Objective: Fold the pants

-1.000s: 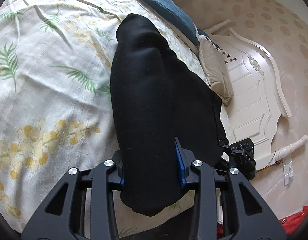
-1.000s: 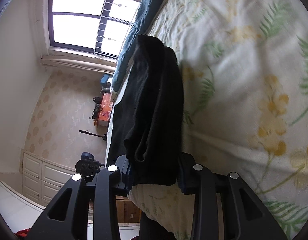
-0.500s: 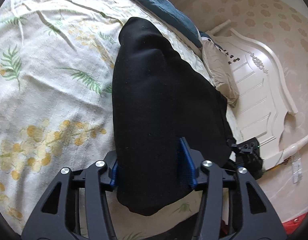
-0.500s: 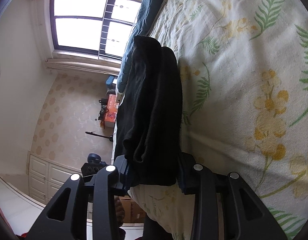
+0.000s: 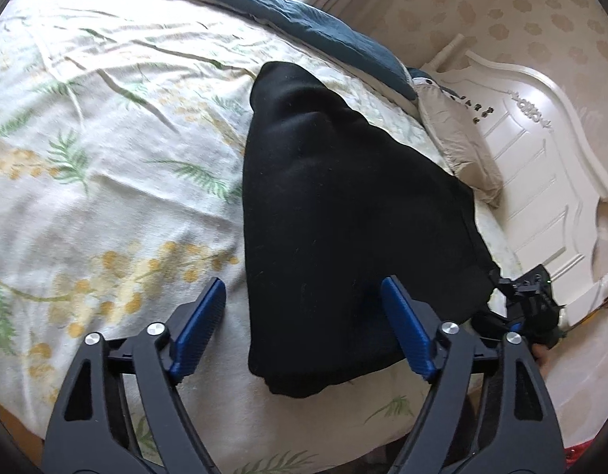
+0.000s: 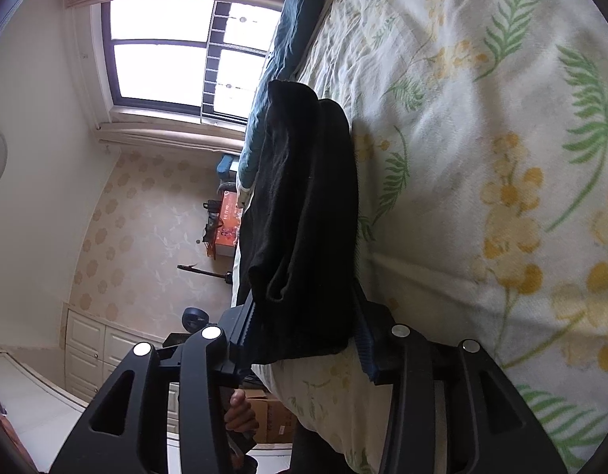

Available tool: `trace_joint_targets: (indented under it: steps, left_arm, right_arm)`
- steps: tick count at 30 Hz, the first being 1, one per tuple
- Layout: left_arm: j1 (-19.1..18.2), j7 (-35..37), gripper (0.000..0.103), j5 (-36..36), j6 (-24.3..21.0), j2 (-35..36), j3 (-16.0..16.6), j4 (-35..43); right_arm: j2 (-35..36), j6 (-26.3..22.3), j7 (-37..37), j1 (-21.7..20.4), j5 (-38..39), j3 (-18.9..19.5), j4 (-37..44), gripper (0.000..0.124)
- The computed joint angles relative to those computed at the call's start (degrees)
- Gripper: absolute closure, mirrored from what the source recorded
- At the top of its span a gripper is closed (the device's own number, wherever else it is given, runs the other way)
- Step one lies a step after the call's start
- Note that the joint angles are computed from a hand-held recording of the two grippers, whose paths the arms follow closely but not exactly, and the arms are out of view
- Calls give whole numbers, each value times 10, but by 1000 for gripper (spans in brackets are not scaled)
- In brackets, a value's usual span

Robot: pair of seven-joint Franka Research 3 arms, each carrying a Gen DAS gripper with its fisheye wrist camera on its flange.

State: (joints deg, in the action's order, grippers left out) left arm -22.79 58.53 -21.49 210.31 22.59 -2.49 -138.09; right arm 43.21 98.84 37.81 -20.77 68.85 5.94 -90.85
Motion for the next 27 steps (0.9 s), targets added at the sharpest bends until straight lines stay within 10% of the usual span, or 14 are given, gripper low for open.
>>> trace_joint_targets:
  steps: [11,27]
  left_arm:
    - [-134,182,11,-248,-29,-4,70,29]
    - [-95,219,11,-278,-28,-2,26,41]
  right_arm:
    - [-1,-16,-2,-16,-1,-5,-4,78]
    - [-3,-16,0,-17,-5,-9,-3,78]
